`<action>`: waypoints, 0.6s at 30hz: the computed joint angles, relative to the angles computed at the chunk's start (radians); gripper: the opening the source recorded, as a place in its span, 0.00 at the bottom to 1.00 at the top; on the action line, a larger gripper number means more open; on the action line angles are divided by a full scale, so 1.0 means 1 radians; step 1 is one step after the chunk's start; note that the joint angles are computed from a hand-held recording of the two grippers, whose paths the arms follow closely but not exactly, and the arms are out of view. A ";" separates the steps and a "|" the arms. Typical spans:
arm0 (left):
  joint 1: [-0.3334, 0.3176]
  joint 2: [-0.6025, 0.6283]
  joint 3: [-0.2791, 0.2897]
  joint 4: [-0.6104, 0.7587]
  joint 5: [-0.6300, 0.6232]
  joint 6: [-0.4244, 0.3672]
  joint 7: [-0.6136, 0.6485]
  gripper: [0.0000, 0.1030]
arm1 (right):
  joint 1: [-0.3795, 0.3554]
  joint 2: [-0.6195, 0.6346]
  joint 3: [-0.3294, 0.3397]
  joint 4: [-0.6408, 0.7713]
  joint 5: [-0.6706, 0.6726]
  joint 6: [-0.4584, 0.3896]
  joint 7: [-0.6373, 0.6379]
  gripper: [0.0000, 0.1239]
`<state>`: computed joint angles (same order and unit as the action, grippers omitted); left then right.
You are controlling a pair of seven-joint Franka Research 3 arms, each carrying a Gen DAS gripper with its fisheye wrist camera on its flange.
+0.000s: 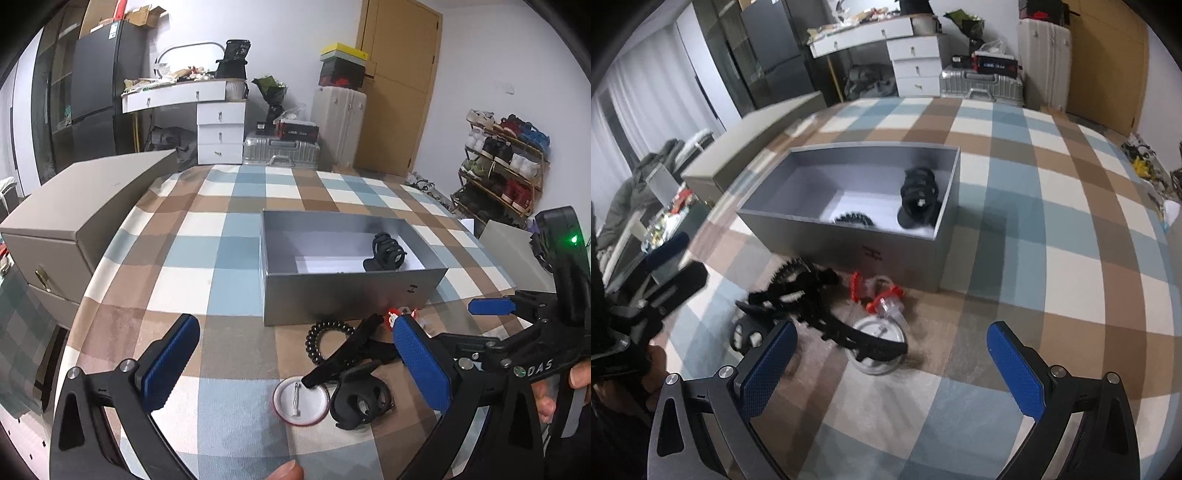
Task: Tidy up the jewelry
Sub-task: 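Withdraw both grippers from the box back toward the remaining items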
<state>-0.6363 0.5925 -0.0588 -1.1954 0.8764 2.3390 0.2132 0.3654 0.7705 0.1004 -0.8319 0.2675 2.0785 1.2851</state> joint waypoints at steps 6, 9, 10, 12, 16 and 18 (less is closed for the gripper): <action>0.001 0.000 -0.010 -0.003 -0.023 -0.015 0.028 0.99 | -0.007 -0.008 0.006 -0.026 0.004 -0.031 -0.023 0.83; 0.010 -0.019 -0.010 -0.043 -0.021 0.027 -0.001 0.99 | -0.014 -0.031 0.009 -0.072 0.019 -0.022 -0.041 0.83; 0.013 -0.019 -0.011 -0.046 -0.021 0.038 -0.005 0.99 | -0.010 -0.030 0.003 -0.070 0.011 -0.026 -0.036 0.83; 0.016 -0.015 -0.016 -0.040 -0.028 0.038 0.011 0.99 | 0.000 -0.023 -0.008 -0.061 -0.005 -0.022 -0.021 0.83; -0.001 -0.007 -0.011 -0.022 -0.009 0.020 0.045 0.99 | -0.003 -0.022 0.002 -0.064 0.003 -0.021 -0.033 0.83; -0.007 -0.001 -0.010 -0.010 -0.006 0.004 0.064 0.99 | 0.001 -0.027 0.002 -0.076 0.001 -0.011 -0.038 0.83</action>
<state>-0.6431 0.5912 -0.0690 -1.2053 0.8706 2.3431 0.2770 0.3666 0.7440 0.1020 -0.9076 0.2684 2.0678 1.2474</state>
